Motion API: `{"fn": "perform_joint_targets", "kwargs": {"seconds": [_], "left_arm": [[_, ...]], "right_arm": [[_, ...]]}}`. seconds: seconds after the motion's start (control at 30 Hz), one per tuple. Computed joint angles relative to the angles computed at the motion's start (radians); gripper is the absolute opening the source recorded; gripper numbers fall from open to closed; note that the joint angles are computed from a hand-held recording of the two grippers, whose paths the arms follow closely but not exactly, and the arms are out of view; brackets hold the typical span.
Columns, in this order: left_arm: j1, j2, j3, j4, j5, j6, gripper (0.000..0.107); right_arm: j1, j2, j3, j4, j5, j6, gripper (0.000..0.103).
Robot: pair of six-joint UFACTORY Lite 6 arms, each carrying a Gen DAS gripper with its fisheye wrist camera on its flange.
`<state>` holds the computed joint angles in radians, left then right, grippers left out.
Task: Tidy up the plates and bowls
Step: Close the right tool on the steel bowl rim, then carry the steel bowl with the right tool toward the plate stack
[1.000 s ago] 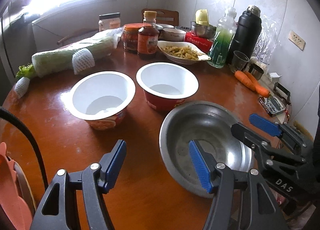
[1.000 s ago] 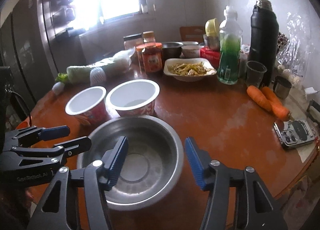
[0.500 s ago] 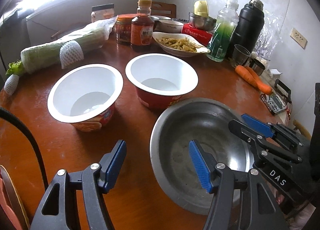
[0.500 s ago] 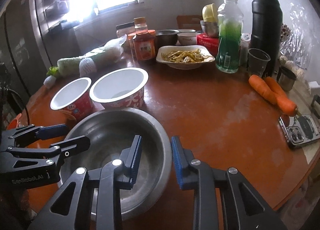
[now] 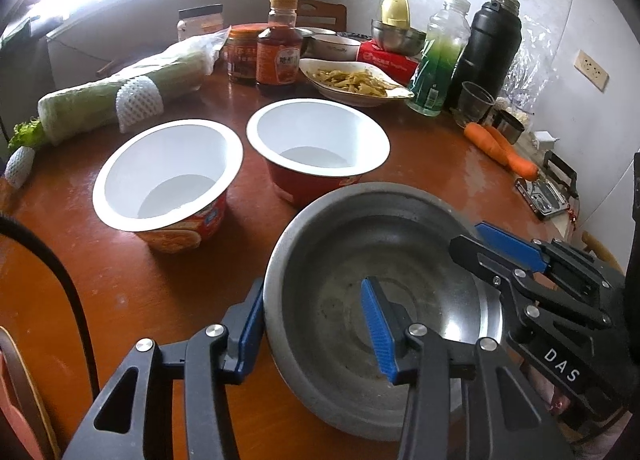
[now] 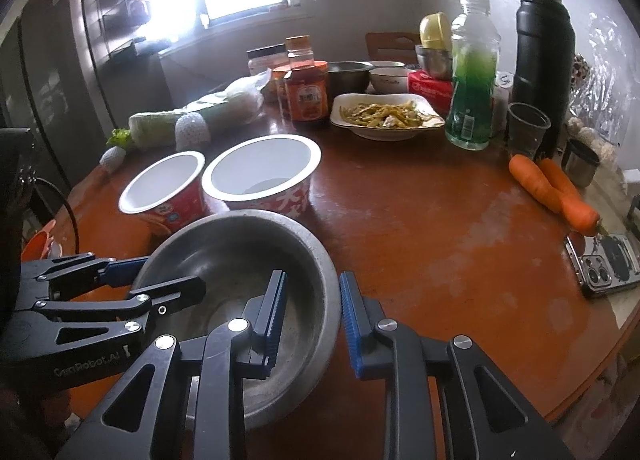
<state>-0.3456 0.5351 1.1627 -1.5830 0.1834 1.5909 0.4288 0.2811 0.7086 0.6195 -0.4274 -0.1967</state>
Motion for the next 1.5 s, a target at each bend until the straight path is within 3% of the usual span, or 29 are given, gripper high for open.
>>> {"fn": "perform_joint_targets", "kwargs": {"seconds": [0.63, 0.87, 1.17, 1.5], "left_arm": [[0.122, -0.144, -0.193, -0.271, 0.011, 0.318, 0.047], [0.155, -0.153, -0.22, -0.301, 0.03, 0.361, 0.047], [0.166, -0.148, -0.222, -0.299, 0.045, 0.37, 0.047], [0.18, -0.146, -0.195, -0.174, 0.057, 0.248, 0.047]], "right_arm": [[0.172, 0.044, 0.048, 0.119, -0.014, -0.072, 0.028], [0.214, 0.083, 0.079, 0.155, -0.015, -0.083, 0.028], [0.22, 0.092, 0.09, 0.176, -0.017, -0.096, 0.028], [0.19, 0.088, 0.101, 0.15, 0.007, -0.077, 0.028]]}}
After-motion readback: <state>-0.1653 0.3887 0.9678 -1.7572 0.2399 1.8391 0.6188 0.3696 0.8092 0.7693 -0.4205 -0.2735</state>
